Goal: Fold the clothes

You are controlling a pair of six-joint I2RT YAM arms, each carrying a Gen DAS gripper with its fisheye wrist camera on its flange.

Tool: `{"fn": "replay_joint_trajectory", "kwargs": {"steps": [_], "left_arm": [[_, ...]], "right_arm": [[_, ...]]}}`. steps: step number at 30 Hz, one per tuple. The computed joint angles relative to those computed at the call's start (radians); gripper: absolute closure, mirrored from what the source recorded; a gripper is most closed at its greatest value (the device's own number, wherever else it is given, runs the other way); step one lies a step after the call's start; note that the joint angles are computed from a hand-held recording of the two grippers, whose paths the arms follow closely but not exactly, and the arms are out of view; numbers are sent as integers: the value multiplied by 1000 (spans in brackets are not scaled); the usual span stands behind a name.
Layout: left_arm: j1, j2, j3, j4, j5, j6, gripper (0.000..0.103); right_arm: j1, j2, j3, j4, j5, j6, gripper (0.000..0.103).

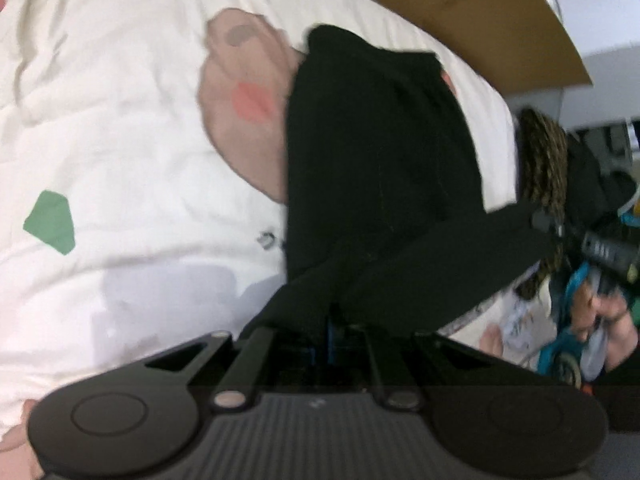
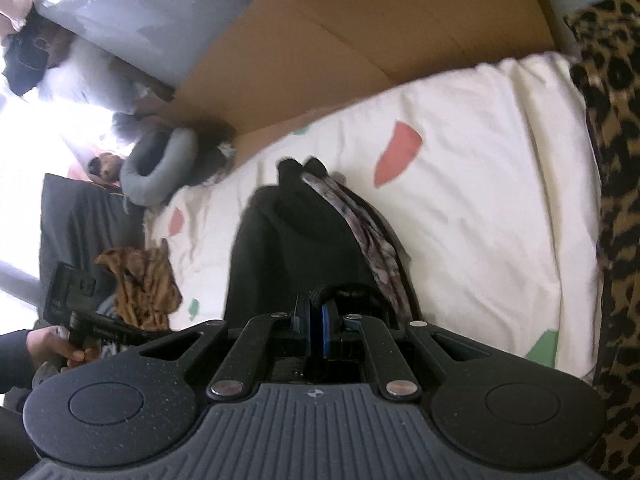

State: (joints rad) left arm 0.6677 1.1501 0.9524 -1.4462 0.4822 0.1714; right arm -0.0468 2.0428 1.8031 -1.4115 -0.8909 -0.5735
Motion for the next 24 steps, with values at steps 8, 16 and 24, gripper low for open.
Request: {"fn": "replay_joint_trajectory", "kwargs": {"steps": [8, 16, 24], "left_arm": [[59, -17, -133, 143, 36, 61, 97], [81, -4, -173, 213, 63, 15, 97], [207, 59, -176, 203, 153, 18, 93]], "right_arm": [[24, -51, -124, 172, 49, 104, 99], [32, -60, -173, 263, 35, 162, 99], [63, -16, -124, 301, 50, 245, 47]]}}
